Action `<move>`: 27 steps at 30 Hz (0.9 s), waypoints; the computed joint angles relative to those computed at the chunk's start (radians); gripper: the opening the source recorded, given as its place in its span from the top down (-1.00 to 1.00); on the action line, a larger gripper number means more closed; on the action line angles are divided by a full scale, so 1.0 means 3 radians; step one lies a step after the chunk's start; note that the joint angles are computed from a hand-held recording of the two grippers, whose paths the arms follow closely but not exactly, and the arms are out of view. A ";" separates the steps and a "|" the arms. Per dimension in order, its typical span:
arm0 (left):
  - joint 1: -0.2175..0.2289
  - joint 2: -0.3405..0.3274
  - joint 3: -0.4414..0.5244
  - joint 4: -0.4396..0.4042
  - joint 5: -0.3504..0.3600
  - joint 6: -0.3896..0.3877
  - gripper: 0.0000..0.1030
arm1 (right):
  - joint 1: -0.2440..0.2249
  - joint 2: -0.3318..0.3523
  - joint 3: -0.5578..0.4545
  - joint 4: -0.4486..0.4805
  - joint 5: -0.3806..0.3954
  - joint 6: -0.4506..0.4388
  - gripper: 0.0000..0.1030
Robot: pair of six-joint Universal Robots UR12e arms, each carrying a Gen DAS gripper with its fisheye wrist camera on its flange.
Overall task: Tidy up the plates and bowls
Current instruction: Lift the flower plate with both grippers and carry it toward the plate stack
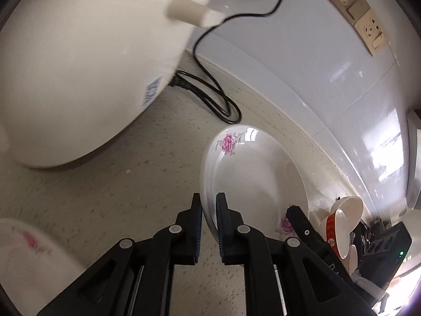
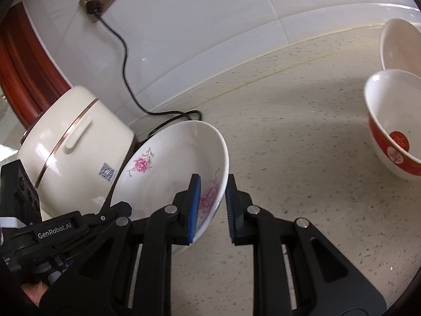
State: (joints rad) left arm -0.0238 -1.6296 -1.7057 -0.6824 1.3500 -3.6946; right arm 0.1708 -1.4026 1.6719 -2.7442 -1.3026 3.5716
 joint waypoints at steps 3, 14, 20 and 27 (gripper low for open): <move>0.0010 0.0064 -0.0079 0.0050 0.0022 -0.0095 0.79 | 0.0006 0.0005 -0.0007 -0.0007 0.0079 -0.0053 0.57; 0.0047 0.0264 -0.0317 0.0230 0.0176 -0.0406 0.79 | 0.0034 -0.0020 0.0007 0.0018 0.0354 -0.0312 0.59; 0.0080 0.0374 -0.0450 0.0279 0.0248 -0.0571 0.79 | 0.0083 -0.0018 -0.0001 0.0124 0.0447 -0.0483 0.59; 0.0127 0.0499 -0.0539 0.0261 0.0306 -0.0652 0.79 | 0.0136 -0.0036 0.0012 0.0158 0.0539 -0.0650 0.59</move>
State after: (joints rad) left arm 0.0143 -1.4798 -1.8675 -0.6040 1.4417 -3.8902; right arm 0.2117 -1.4133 1.6756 -2.6967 -1.1410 3.3766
